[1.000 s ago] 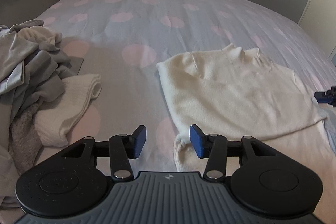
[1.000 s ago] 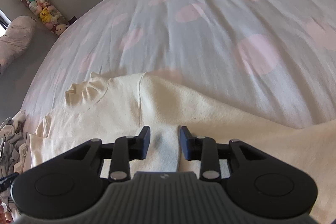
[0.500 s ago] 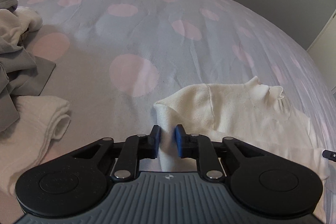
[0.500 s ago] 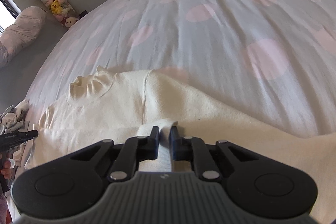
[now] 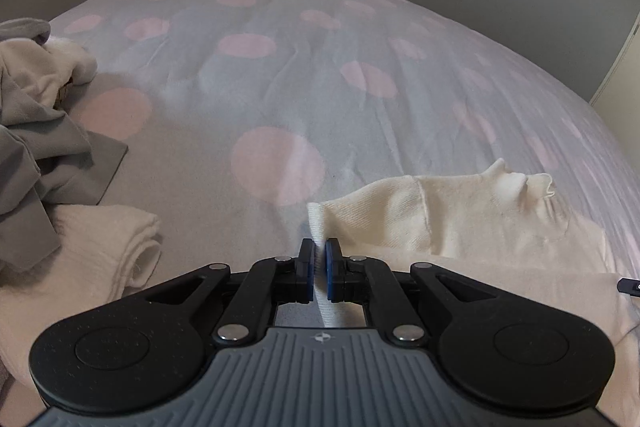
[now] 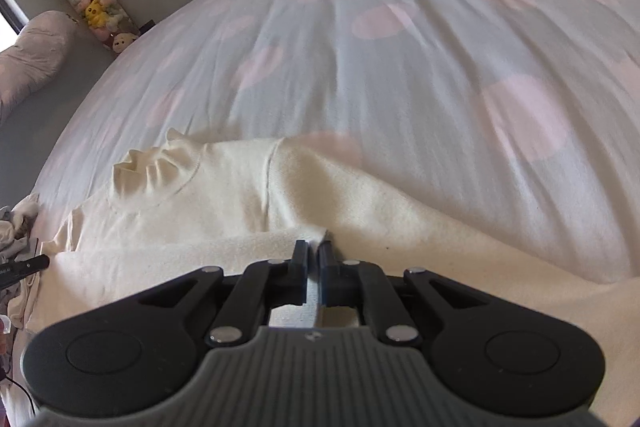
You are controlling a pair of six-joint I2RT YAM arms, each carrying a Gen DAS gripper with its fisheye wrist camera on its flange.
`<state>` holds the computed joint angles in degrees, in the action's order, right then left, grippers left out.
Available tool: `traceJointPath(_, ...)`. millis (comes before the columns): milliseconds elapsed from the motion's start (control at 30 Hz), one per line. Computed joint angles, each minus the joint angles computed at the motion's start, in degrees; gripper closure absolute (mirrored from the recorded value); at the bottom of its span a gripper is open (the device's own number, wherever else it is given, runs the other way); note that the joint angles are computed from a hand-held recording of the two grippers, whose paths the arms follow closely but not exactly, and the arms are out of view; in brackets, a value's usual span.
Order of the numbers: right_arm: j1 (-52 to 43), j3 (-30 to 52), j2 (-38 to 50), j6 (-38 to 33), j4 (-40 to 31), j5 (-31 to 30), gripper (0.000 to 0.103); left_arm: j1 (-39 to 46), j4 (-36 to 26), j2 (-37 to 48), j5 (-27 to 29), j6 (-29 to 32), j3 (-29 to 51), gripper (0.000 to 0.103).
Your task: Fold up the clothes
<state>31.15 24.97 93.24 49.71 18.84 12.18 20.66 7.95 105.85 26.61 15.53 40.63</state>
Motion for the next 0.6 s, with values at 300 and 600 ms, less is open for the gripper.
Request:
traceJointPath(300, 5.2, -3.2, -10.6, 2.0, -7.7, 6.6, 0.085, 7.1, -6.9, -11.4, 8.6, 6.9, -5.5, 0.092)
traceJointPath(600, 24.7, -4.9, -20.4, 14.3, -21.3, 18.9, 0.080, 14.1, -15.8, -24.4, 9.3, 27.8, -16.8, 0.075)
